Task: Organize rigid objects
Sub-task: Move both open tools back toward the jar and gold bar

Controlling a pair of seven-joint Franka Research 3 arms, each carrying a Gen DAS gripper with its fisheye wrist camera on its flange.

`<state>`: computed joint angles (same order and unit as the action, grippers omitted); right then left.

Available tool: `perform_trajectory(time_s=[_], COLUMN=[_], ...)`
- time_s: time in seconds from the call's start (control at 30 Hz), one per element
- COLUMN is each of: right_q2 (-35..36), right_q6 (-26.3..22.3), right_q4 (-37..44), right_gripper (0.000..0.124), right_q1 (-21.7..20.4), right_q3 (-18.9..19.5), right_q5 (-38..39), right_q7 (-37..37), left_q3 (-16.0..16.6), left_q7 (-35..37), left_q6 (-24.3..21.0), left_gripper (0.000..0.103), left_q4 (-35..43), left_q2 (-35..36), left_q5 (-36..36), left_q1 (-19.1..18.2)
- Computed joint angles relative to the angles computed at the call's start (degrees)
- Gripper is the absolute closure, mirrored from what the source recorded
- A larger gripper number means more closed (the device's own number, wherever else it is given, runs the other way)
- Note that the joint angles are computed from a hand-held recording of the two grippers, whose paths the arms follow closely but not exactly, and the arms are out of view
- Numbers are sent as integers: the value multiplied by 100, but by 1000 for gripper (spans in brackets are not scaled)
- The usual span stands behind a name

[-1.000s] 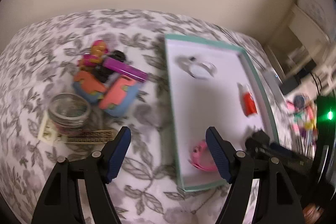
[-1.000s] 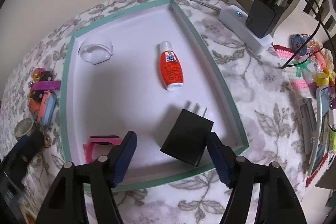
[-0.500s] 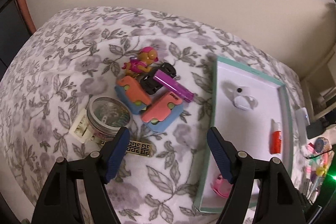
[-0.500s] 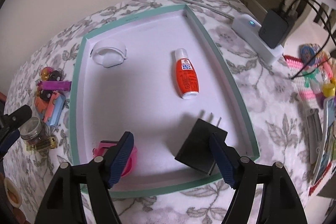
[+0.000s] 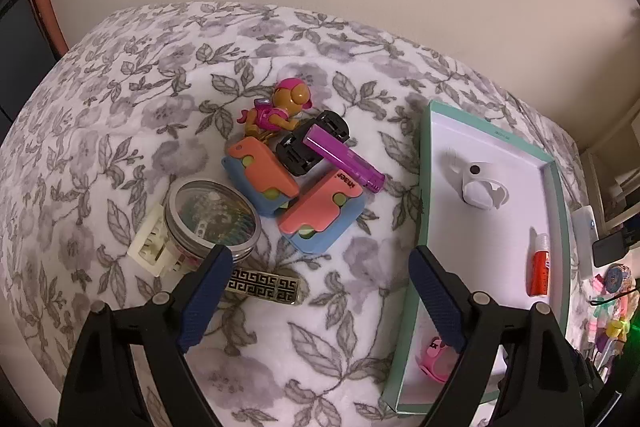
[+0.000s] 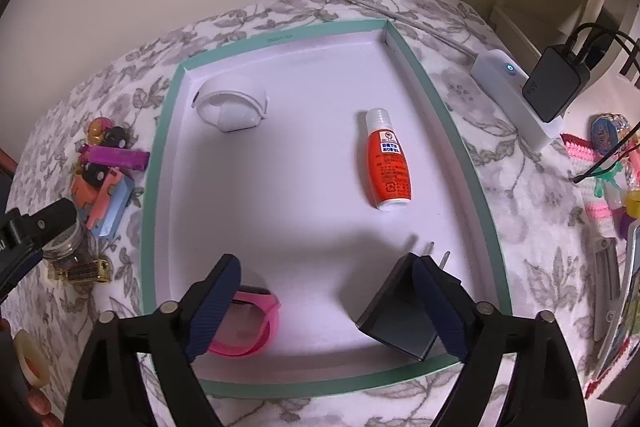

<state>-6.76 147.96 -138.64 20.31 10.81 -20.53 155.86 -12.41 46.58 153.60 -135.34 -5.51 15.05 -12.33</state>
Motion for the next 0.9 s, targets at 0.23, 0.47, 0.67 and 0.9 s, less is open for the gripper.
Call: perform_trajectory(time_s=[0.23, 0.47, 0.67, 0.9], right_q2=[-190, -180, 283, 1192], right_q6=[52, 155, 326, 253], right_q4=[31, 489, 1232, 2202], right_gripper=[27, 27, 27, 28], right_q1=[-61, -69, 181, 757], right_q3=[120, 309, 285, 19], right_q5=[-406, -873, -1140, -1010], right_q7=[298, 546, 665, 94], left_q3=[160, 179, 534, 636], left_q7=[237, -433, -238, -26], left_q6=[271, 475, 654, 593], left_gripper=[4, 0, 0, 0], left_q4=[-188, -438, -619, -668], left_q2=[-257, -726, -945, -934], left_q5=[-351, 544, 250, 60], left_q1=[105, 699, 857, 1090])
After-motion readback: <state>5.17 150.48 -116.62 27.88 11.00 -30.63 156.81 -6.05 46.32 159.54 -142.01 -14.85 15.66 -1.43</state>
